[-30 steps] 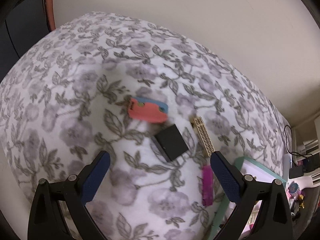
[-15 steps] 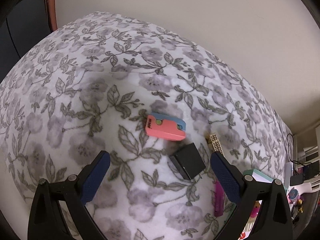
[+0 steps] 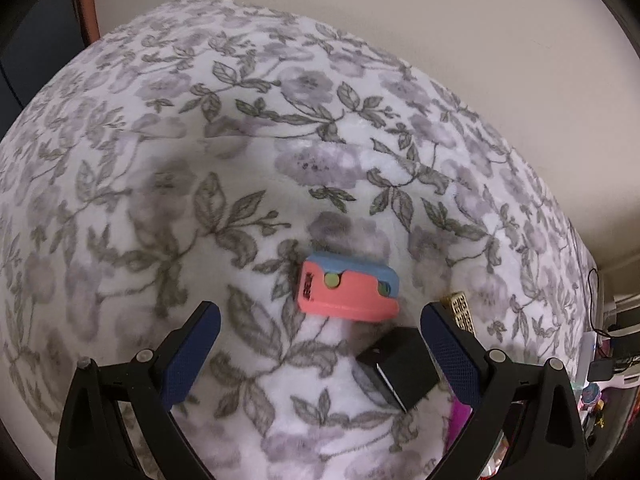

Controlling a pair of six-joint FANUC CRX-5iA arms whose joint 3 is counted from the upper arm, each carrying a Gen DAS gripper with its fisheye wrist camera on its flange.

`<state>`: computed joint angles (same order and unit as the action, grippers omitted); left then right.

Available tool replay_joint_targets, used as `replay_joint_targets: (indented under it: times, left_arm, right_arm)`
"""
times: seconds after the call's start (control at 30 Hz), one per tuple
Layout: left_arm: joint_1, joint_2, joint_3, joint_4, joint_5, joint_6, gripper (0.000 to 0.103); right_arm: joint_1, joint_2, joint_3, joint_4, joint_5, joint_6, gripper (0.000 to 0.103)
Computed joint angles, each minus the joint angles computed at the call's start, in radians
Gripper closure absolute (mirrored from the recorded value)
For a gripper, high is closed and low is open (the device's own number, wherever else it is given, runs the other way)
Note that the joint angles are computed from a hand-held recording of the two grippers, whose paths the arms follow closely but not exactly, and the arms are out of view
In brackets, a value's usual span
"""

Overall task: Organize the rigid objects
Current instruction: 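Move both tools back toward the remaining items beside the tray, then grasp the pink-blue phone case with the left tool while the right tool grasps the gold patterned bar, then carry the phone case and gold bar over the tray with both tools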

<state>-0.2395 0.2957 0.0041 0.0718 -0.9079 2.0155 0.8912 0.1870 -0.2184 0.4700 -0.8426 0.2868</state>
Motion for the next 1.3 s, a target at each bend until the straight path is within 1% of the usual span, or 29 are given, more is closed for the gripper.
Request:
replay_joint_targets:
  times: [0.2, 0.37, 0.5, 0.73, 0.8, 0.83, 0.9, 0.97, 1.0, 1.03, 1.1, 1.13, 1.3]
  left_arm:
    - [0.015, 0.055, 0.022, 0.049, 0.005, -0.052, 0.003]
    - [0.016, 0.096, 0.036, 0.08, -0.001, -0.087, 0.003]
    - [0.006, 0.12, 0.067, 0.056, -0.018, -0.084, 0.003]
    - [-0.027, 0.161, 0.142, -0.038, -0.063, -0.051, 0.003]
    - [-0.037, 0.17, 0.158, -0.059, -0.071, -0.04, 0.003]
    - [-0.042, 0.175, 0.167, -0.07, -0.075, -0.033, 0.004]
    - [-0.056, 0.194, 0.194, -0.093, -0.088, -0.021, 0.006]
    - [-0.068, 0.203, 0.215, -0.122, -0.103, -0.009, 0.012]
    - [-0.07, 0.204, 0.216, -0.124, -0.102, -0.01, 0.013]
    - [-0.072, 0.203, 0.216, -0.126, -0.099, -0.01, 0.018]
    - [-0.076, 0.202, 0.221, -0.134, -0.097, -0.005, 0.03]
    - [-0.075, 0.199, 0.22, -0.134, -0.098, -0.005, 0.031]
    - [-0.056, 0.19, 0.198, -0.09, -0.072, -0.03, 0.031]
  right_arm:
    - [-0.028, 0.077, 0.069, -0.042, 0.015, 0.061, 0.005]
    - [-0.043, 0.128, 0.109, -0.059, 0.017, 0.105, 0.014]
    - [-0.047, 0.151, 0.118, -0.047, 0.017, 0.108, 0.019]
    - [-0.045, 0.182, 0.129, -0.055, 0.017, 0.14, 0.038]
    - [-0.041, 0.182, 0.117, -0.026, 0.022, 0.121, 0.042]
    - [-0.041, 0.179, 0.112, -0.022, 0.03, 0.116, 0.046]
    - [-0.039, 0.173, 0.1, -0.009, 0.044, 0.099, 0.051]
    - [-0.039, 0.172, 0.096, -0.008, 0.054, 0.1, 0.056]
    - [-0.039, 0.17, 0.093, -0.007, 0.06, 0.099, 0.058]
    - [-0.039, 0.168, 0.091, -0.009, 0.065, 0.1, 0.062]
    - [-0.036, 0.168, 0.089, -0.006, 0.066, 0.097, 0.065]
    - [-0.035, 0.167, 0.089, -0.005, 0.066, 0.096, 0.066]
    - [-0.035, 0.158, 0.08, -0.011, 0.075, 0.089, 0.074]
